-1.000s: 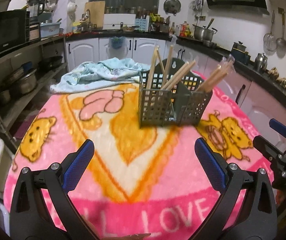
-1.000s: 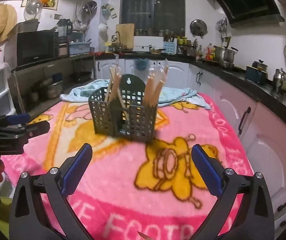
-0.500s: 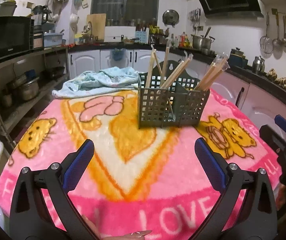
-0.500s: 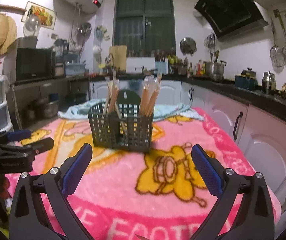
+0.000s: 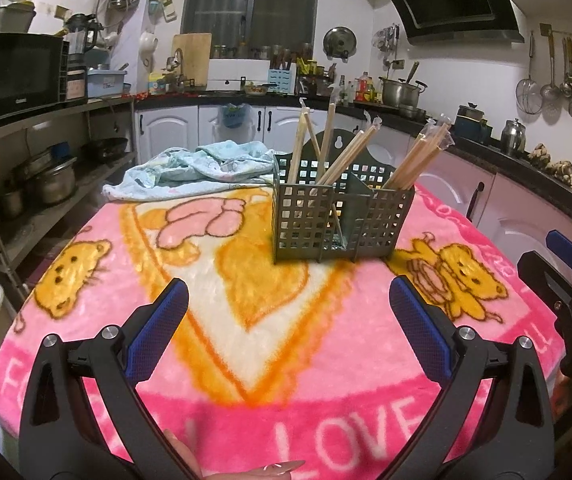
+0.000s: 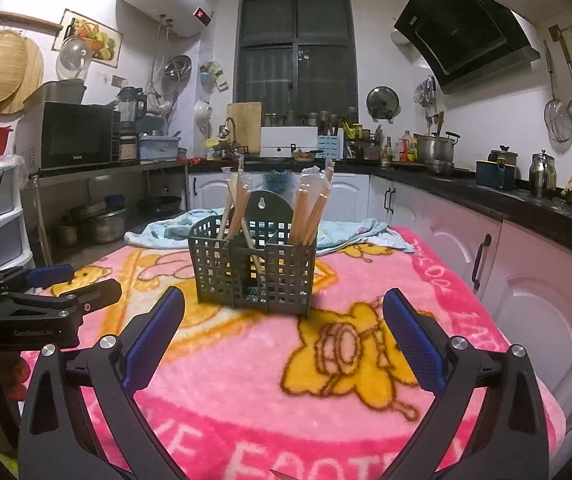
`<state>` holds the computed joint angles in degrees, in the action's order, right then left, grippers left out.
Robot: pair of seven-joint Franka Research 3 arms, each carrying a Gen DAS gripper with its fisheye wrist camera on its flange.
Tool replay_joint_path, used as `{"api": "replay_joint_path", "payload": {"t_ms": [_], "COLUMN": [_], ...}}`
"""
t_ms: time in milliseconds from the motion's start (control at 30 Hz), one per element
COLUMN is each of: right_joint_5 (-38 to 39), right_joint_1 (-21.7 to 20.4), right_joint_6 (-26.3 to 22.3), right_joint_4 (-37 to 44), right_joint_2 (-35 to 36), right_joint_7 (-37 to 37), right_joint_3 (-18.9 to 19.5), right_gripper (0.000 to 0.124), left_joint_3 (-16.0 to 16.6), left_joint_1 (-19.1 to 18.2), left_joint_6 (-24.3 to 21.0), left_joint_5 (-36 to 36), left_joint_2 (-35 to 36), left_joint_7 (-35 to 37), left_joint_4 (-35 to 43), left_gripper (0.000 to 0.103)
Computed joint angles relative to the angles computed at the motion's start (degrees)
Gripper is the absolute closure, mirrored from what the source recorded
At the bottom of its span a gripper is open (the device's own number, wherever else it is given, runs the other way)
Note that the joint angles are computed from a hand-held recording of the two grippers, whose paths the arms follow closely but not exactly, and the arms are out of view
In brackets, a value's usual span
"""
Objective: Organize utensils
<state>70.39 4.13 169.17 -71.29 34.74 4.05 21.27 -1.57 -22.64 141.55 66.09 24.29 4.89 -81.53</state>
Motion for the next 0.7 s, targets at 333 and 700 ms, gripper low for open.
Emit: {"api": "replay_joint_path", "payload": {"t_ms": [333, 700], "right_joint_5": [-0.56, 0.31], "right_joint_1": [0.14, 0.22], "right_joint_6": [0.49, 0.52], "right_joint_4": [-0.61, -0.89], "right_joint_2": [-0.39, -0.72], "right_joint_7": [1.02, 1.54], "right_joint_3": [-0.15, -0.57], "right_gripper": [0.027, 0.027], "left_joint_3": [-0.16, 0.09], "left_joint_1": [0.1, -0.24], "left_joint_6": [-0.05, 0.01], "left_joint_5": [0.0, 0.69], "left_joint_2": [-0.01, 0.15], "left_joint_7": [-0.73, -0.99], "left_joint_4": [0.03, 0.22], "left_gripper": [0.011, 0.011]}}
